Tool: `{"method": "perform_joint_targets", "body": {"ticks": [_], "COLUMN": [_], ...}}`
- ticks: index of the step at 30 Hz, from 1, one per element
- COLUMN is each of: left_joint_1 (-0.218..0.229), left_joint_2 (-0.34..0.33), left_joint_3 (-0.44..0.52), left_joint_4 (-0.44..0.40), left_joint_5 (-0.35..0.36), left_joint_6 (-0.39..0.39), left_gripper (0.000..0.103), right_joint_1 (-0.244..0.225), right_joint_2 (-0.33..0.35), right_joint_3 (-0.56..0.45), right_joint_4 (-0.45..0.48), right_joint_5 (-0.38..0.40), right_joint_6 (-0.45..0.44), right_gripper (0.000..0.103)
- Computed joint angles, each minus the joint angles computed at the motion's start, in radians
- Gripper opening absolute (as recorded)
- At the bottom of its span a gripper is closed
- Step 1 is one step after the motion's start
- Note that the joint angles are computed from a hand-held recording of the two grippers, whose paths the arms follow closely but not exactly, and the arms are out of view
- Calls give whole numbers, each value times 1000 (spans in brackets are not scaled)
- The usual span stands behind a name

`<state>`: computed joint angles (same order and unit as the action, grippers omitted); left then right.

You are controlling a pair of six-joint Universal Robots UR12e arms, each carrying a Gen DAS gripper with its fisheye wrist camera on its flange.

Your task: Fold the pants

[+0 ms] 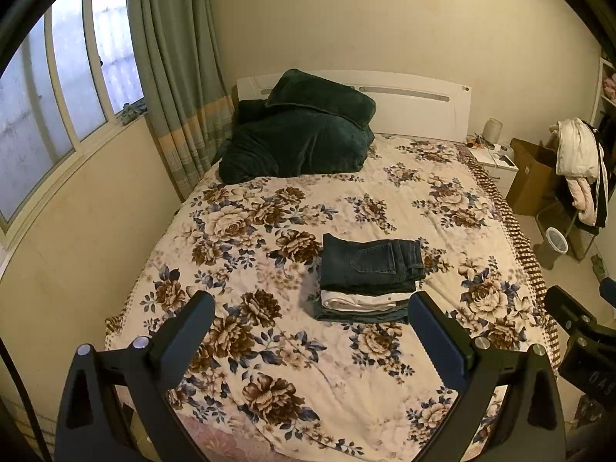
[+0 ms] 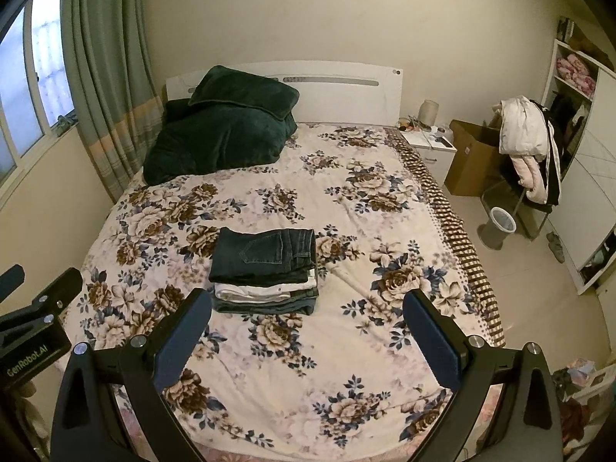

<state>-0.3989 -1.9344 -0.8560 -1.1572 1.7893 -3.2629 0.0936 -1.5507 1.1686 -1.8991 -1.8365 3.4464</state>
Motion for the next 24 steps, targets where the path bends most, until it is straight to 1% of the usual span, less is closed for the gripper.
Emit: {"method": "perform_joint_targets", "body": {"ticks": [7,24], "left_joint_1": [-5,-9], "left_joint_2": [10,14], "left_joint_3": [-17,-22], "left_joint_4": [18,21], "left_joint_5": [6,7], "left_joint_6": [12,10], "left_gripper": [103,103], "right_joint_1": [-1,0], "right_joint_2": [1,-1], "right_joint_3": [-4,-3], "right_joint_4": [2,4], "right_joint_5": [7,6], "right_joint_6": [0,3], "right_gripper": [101,102]}}
